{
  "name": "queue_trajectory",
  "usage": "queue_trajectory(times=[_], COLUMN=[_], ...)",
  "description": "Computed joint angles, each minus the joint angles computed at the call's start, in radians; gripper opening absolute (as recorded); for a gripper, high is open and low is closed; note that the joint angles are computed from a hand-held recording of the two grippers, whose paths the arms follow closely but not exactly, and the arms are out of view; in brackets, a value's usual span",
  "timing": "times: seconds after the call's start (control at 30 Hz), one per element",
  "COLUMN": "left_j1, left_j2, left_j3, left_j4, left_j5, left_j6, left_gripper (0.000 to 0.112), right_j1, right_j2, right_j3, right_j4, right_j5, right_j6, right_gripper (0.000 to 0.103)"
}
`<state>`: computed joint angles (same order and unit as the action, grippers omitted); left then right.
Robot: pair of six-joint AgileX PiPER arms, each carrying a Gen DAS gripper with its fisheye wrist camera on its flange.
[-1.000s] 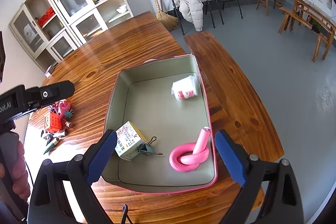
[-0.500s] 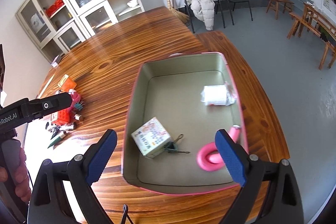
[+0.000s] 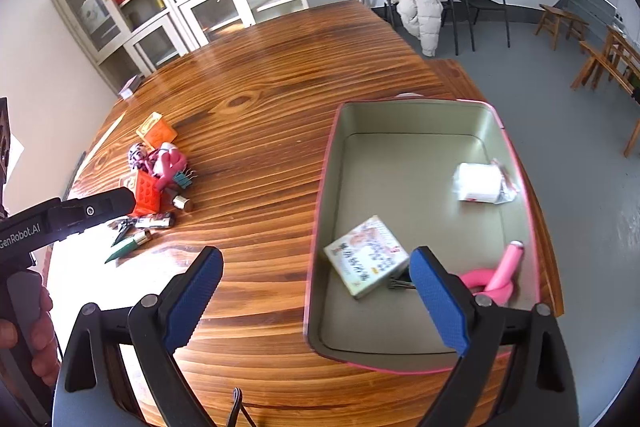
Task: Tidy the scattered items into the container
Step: 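Move both tools back over the scattered items on the table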
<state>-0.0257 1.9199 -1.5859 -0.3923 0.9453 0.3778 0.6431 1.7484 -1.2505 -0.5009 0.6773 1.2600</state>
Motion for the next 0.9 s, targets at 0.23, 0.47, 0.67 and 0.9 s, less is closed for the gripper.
queue_trajectory(times=[0.23, 0.47, 0.67, 0.9], left_j1=[0.101, 0.192, 0.262, 0.336], left_j2=[0.019, 0.057, 0.100, 0.175], left_j3=[-0.011, -0.054, -0.098, -0.195], left_j4=[0.003, 0.017, 0.022, 0.035], left_j5=[0.019, 0.050, 0.073, 0.114], left_j6=[0.002, 0.002, 0.018, 0.029], left_gripper=[0.096, 0.096, 0.096, 0.096], right_j1=[0.026, 0.055, 0.079, 0.104], right_j2=[0.080, 0.169, 0.249, 0.346], right_j3=[-0.107, -0.231, -0.347, -0.496], right_j4=[0.041, 0.081, 0.113, 0.142], right_j5=[0.024, 0.060, 0.103, 0.162], right_j6=[-0.056, -0.102, -0.133, -0.161], right_gripper=[0.096, 0.096, 0.096, 0.096])
